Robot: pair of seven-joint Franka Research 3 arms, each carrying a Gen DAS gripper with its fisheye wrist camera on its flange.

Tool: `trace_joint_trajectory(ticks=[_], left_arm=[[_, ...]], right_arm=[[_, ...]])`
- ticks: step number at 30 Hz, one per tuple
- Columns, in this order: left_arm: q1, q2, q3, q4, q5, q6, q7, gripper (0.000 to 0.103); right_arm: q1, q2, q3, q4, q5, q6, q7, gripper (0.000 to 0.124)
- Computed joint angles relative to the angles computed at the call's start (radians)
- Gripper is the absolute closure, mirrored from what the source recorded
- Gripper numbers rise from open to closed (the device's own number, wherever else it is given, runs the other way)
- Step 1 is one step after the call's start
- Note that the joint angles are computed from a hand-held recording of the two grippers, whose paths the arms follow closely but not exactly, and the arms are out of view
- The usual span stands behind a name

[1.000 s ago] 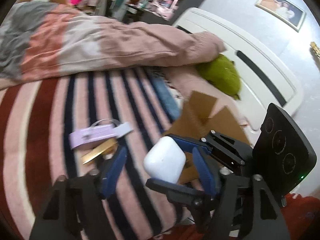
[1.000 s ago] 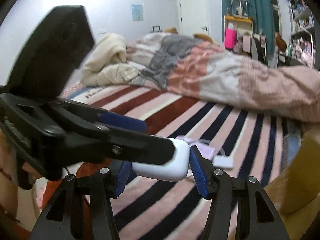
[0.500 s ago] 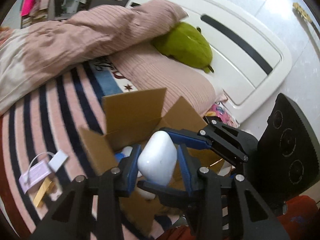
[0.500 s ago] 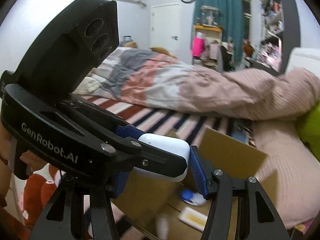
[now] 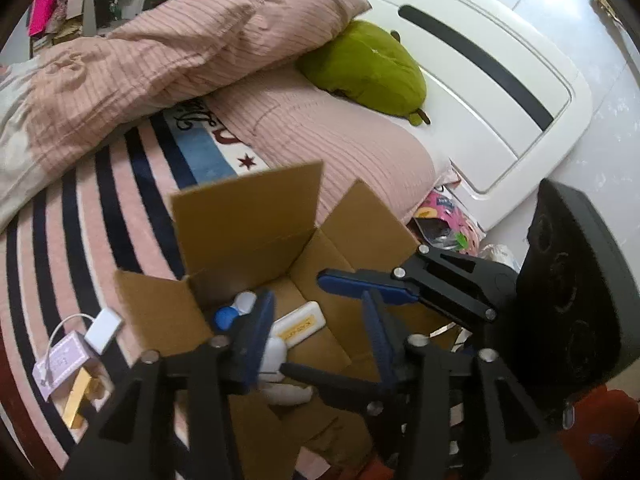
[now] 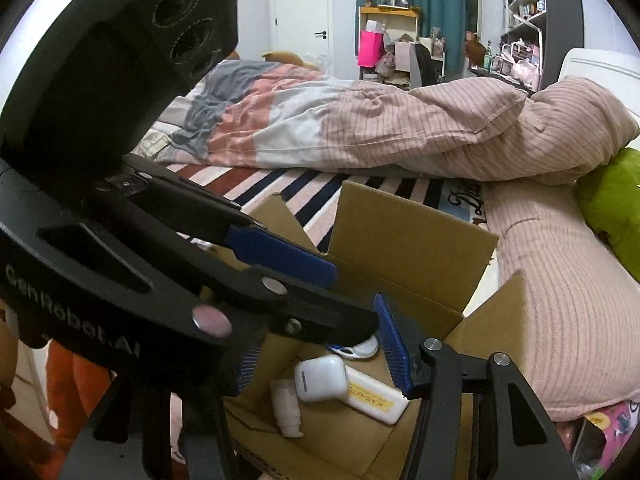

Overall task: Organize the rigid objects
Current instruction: 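Carry the earbuds case into the box and open the right tool, then move the right tool back to the clear tape roll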

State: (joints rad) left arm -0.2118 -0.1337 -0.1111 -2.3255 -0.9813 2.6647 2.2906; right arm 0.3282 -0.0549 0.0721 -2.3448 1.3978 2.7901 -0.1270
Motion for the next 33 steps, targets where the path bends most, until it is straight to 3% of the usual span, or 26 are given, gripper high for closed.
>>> trace_joint_trajectory(ticks=[7,16,25,27,30,33], left_arm=[[-0.007,-0.103,0.027,-0.095,0.003,0.085,-0.015,0.038],[-0.014,-0.317,0.12,-0.312,0.104,0.226,-0.118,0.036],[0.146,-0.481,0.127,-0.544,0.308,0.342,-0.314,0.026],[0.154,-0.481,0.156,-0.58,0.326,0.37,-0.328,0.025],[0.126,-0.475,0.246,-0.618,0.34,0.403,-0.32,0.025],[0.071,-0.455,0.354,-0.648,0.344,0.443,-0.309,0.025]], right_arm=[[0.014,-0.013,0.01,-0.009,-0.041,0.02,0.043,0.075],[0.074,-0.046,0.034,-0.013,-0.028,0.027,0.054,0.074],[0.167,0.025,0.1,0.04,-0.118,0.005,0.132,0.074],[0.182,0.056,0.113,0.055,-0.151,0.006,0.165,0.074],[0.198,0.128,0.134,0.09,-0.235,0.011,0.252,0.074],[0.218,0.234,0.153,0.125,-0.348,0.1,0.381,0.074]])
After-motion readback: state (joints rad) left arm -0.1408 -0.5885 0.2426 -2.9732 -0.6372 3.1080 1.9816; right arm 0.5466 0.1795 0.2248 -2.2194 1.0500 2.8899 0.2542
